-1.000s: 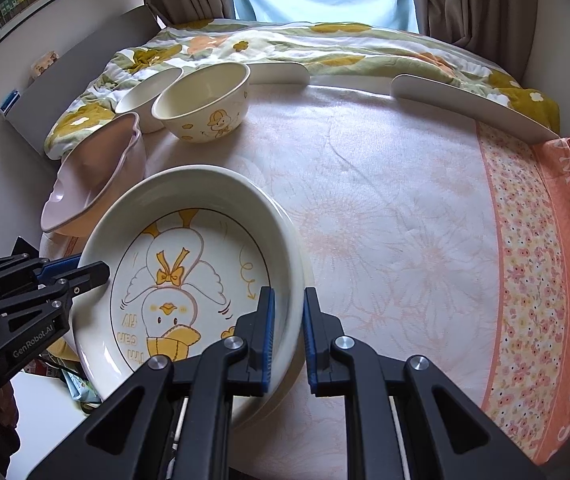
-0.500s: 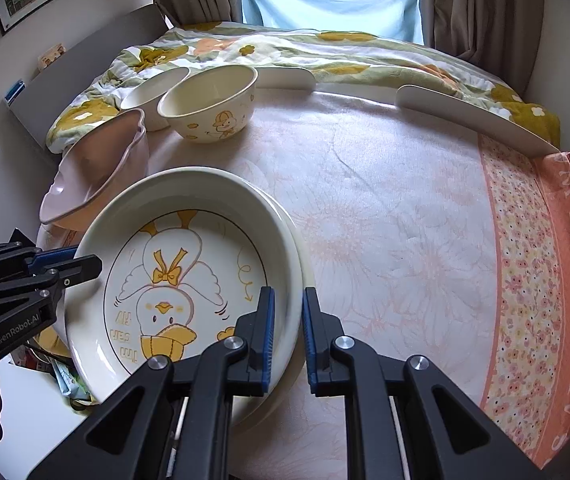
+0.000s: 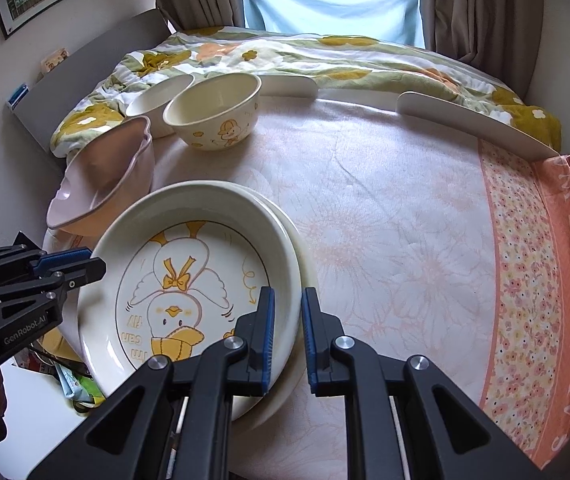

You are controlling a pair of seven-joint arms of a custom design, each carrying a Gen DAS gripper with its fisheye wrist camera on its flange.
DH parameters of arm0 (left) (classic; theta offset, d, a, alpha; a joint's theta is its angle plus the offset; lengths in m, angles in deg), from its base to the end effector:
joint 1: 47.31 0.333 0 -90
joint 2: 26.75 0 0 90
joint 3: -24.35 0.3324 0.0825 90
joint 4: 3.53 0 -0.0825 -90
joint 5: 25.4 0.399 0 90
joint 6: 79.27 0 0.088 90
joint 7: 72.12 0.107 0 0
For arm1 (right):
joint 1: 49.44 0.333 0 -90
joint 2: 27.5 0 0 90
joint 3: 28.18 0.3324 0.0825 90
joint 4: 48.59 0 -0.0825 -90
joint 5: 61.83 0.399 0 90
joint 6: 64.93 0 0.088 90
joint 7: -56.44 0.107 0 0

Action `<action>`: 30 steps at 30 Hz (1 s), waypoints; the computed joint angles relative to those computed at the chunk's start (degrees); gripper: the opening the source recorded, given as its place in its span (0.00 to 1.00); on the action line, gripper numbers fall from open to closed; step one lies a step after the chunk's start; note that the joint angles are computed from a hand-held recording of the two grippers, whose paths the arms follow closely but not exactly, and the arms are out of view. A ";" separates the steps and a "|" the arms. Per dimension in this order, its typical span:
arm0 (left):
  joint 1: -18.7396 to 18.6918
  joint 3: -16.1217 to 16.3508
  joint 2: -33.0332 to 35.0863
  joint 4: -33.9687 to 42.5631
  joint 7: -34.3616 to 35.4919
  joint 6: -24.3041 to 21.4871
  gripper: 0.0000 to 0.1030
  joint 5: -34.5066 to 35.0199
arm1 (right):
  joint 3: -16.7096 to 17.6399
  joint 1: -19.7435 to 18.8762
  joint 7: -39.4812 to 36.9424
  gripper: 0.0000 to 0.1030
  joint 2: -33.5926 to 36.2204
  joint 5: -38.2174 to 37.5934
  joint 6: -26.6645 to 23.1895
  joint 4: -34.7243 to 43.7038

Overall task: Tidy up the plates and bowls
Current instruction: 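Lower the duck-print plate onto the plate stack and open both tools, then reach to the pink square basin and grip its rim with both tools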

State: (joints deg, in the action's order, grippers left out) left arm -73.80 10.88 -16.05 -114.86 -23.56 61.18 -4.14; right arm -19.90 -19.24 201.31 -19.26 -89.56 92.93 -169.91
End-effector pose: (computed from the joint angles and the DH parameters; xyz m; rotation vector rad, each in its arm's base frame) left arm 0.4962 -0.4068 0.4321 -1.7892 2.2135 -0.4438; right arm 0.4707 0.3955 0.4048 -1.9582 1.7513 -0.3424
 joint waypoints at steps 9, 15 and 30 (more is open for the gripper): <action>1.59 -0.65 -9.99 -6.08 -11.19 5.17 1.00 7.63 | 0.91 -2.00 -7.98 0.52 -5.49 5.07 3.50 -0.93; 7.04 -2.23 -16.19 -9.50 -15.22 6.10 1.00 8.45 | 1.56 -3.42 -22.65 1.00 -3.66 12.31 8.49 3.76; 13.64 1.92 -8.16 -12.76 16.24 16.88 0.84 -37.46 | 5.54 -0.72 -38.76 0.97 30.37 29.43 -18.55 48.83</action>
